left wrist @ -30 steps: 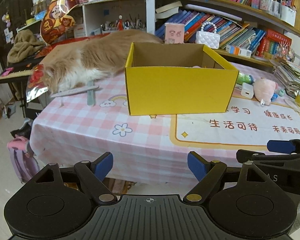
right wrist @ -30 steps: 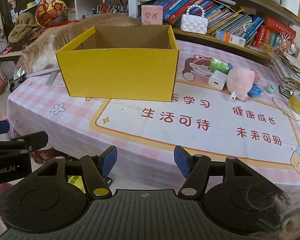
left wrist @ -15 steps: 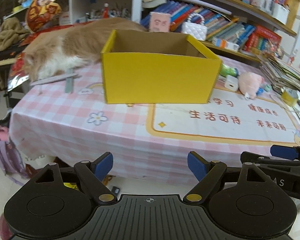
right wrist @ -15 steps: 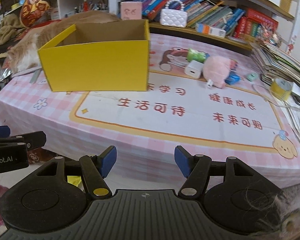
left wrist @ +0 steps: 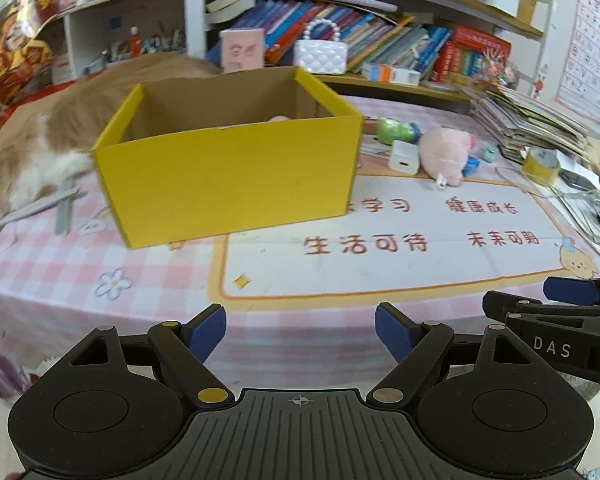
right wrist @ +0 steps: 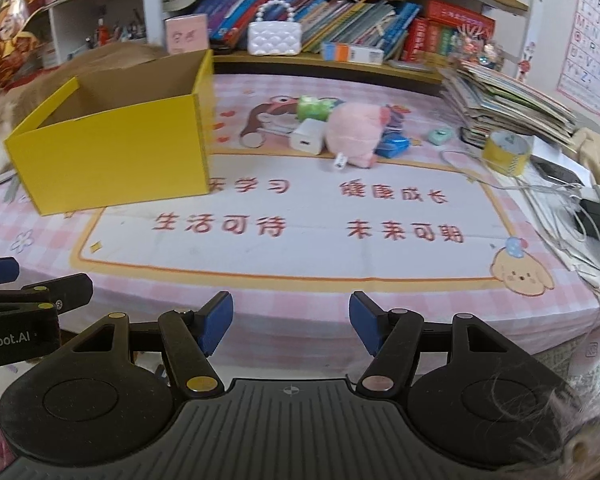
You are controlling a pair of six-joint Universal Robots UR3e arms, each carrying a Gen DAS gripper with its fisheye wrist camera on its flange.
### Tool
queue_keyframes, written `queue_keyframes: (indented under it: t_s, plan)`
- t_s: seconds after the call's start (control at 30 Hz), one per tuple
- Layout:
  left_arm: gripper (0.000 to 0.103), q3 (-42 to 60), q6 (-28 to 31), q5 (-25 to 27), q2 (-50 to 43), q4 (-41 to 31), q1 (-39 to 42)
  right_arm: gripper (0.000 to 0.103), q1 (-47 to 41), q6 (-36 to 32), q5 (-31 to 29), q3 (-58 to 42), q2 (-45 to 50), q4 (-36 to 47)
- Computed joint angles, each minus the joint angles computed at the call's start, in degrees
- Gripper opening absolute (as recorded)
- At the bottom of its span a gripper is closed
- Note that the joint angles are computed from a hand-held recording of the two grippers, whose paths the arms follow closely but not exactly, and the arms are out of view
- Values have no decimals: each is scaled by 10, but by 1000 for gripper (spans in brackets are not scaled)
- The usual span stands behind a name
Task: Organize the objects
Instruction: 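Move both grippers back from the box toward the remaining toys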
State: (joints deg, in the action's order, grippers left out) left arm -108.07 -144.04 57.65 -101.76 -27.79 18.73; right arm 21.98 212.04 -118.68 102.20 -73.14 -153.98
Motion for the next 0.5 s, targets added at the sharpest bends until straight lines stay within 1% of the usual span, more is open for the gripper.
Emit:
queue_keyframes:
  t_s: [0.17, 0.5]
  plan:
    - [84, 41, -19, 15, -37, 5, -45, 62, -27, -11, 0, 19, -14, -8]
    - [84, 116, -21, 34, -97, 2, -127, 62, -102, -8, 25, 77, -51, -27]
